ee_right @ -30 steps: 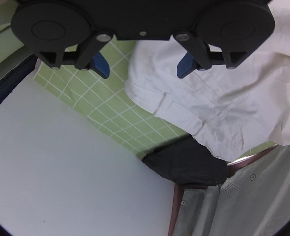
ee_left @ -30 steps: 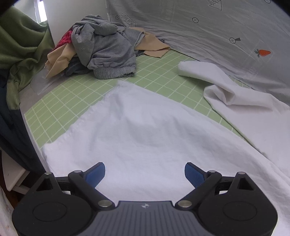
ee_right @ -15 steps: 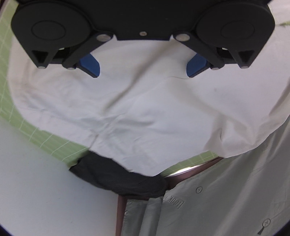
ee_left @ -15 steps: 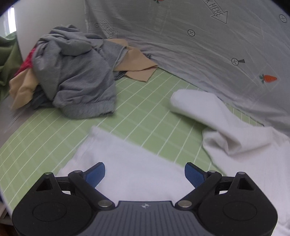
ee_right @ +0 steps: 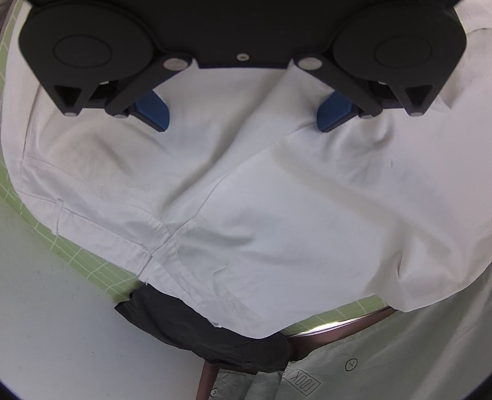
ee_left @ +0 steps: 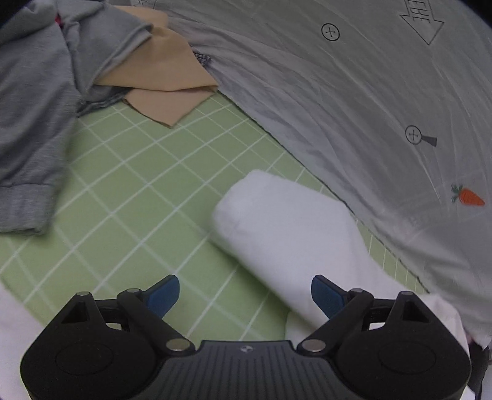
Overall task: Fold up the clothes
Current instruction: 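Open the right gripper and release the white trousers leg onto the mat, then grasp the trousers leg end with the left gripper and pull it straight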
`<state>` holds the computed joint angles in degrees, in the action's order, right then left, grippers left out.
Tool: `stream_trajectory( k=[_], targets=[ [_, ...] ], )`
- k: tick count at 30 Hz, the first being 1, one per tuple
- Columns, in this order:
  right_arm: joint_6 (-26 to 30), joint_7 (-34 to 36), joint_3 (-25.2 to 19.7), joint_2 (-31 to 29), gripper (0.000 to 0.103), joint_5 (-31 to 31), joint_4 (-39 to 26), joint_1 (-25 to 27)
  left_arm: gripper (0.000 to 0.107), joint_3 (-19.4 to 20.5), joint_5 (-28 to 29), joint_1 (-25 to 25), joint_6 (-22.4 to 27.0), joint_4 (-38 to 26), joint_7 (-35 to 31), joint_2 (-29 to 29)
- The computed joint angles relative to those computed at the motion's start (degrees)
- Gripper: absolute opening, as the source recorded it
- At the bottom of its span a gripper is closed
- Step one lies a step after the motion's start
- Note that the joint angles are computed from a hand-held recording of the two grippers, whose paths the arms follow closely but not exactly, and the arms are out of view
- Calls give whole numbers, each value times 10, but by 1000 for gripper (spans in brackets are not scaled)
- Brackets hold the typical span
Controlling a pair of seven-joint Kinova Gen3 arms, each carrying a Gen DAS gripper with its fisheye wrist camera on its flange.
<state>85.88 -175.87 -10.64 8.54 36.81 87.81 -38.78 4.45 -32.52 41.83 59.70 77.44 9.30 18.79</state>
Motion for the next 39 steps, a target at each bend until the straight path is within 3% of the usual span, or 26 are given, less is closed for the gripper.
stream_trajectory(
  k=[2, 4, 5, 6, 7, 10, 14, 17, 20, 21, 23, 24, 27, 29, 32, 36, 39],
  targets=[
    [-12, -1, 1, -8, 103, -5, 8, 6, 81, -5, 7, -6, -4, -10, -6, 12],
    [-27, -6, 1, -17, 103, -10, 18, 12, 69, -44, 30, 12, -2, -27, -29, 25],
    [-34, -8, 0, -21, 103, -13, 23, 15, 48, -68, 40, 26, 2, -37, -42, 31],
    [-41, -8, -1, -25, 103, -13, 28, 18, 35, -81, 46, 33, 8, -46, -53, 38],
    [-45, -6, -2, -27, 103, -14, 31, 21, 12, -105, 56, 47, 13, -56, -69, 43],
    [-57, 6, -5, -32, 103, -19, 36, 30, 8, -146, 45, 83, 69, -107, -103, 52],
    [-68, 18, -7, -35, 103, -23, 41, 39, 6, -190, -40, 133, 148, -210, -196, 80],
    [-68, 21, -9, -35, 103, -19, 43, 40, 6, -184, -110, 133, 176, -290, -266, 110],
    [-68, 22, -10, -35, 103, -16, 44, 40, 8, -107, -133, 73, 189, -369, -336, 159],
    [-69, 22, -10, -35, 103, -16, 44, 40, 8, -81, -122, 51, 190, -394, -359, 177],
    [-70, 20, -10, -36, 103, -17, 45, 40, 32, -28, -79, 6, 165, -412, -401, 200],
    [-67, 17, -11, -35, 103, -16, 43, 39, 37, -1, -56, -12, 149, -406, -411, 207],
    [-60, 14, -12, -31, 103, -13, 39, 35, 37, 47, -1, -52, 96, -336, -396, 184],
    [-57, 11, -12, -30, 103, -11, 39, 32, 52, 26, -6, -31, 75, -283, -352, 153],
    [-54, -2, -13, -29, 103, -3, 42, 27, 77, -53, -14, 38, 57, -203, -282, 97],
    [-55, -6, -13, -30, 103, 2, 46, 24, 78, -137, -45, 111, 54, -116, -191, 46],
    [-60, -4, -12, -34, 103, 0, 50, 27, 78, -112, -33, 81, 103, -122, -179, 57]
  ],
)
